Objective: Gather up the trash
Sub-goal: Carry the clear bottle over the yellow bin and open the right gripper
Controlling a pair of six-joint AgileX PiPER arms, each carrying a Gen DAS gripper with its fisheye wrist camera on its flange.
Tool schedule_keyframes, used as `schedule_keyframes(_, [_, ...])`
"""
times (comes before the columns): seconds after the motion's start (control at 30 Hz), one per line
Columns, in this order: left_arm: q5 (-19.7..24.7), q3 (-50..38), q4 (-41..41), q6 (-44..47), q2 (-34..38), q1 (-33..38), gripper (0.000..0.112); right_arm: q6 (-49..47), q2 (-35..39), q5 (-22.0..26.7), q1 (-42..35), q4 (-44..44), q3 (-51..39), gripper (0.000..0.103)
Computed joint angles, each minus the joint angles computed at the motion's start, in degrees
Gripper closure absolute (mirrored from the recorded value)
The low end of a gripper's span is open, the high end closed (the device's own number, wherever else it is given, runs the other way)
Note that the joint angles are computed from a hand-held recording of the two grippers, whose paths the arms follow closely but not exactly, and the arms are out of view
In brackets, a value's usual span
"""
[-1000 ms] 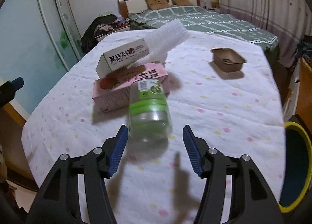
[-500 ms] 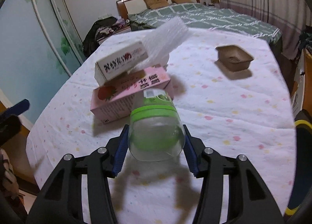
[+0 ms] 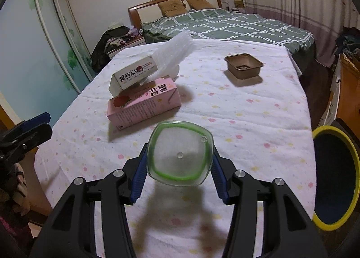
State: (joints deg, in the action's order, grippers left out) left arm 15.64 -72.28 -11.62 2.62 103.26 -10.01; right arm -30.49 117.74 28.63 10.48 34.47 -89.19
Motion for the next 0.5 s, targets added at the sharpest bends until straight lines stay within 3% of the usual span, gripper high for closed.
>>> schedule_keyframes(0.5, [0.9,-1.6,6.7,-5.8,1.1,-3.1,0.018,-5.7,-7.0,-5.0,-8.3,8.6,9.0,0.054])
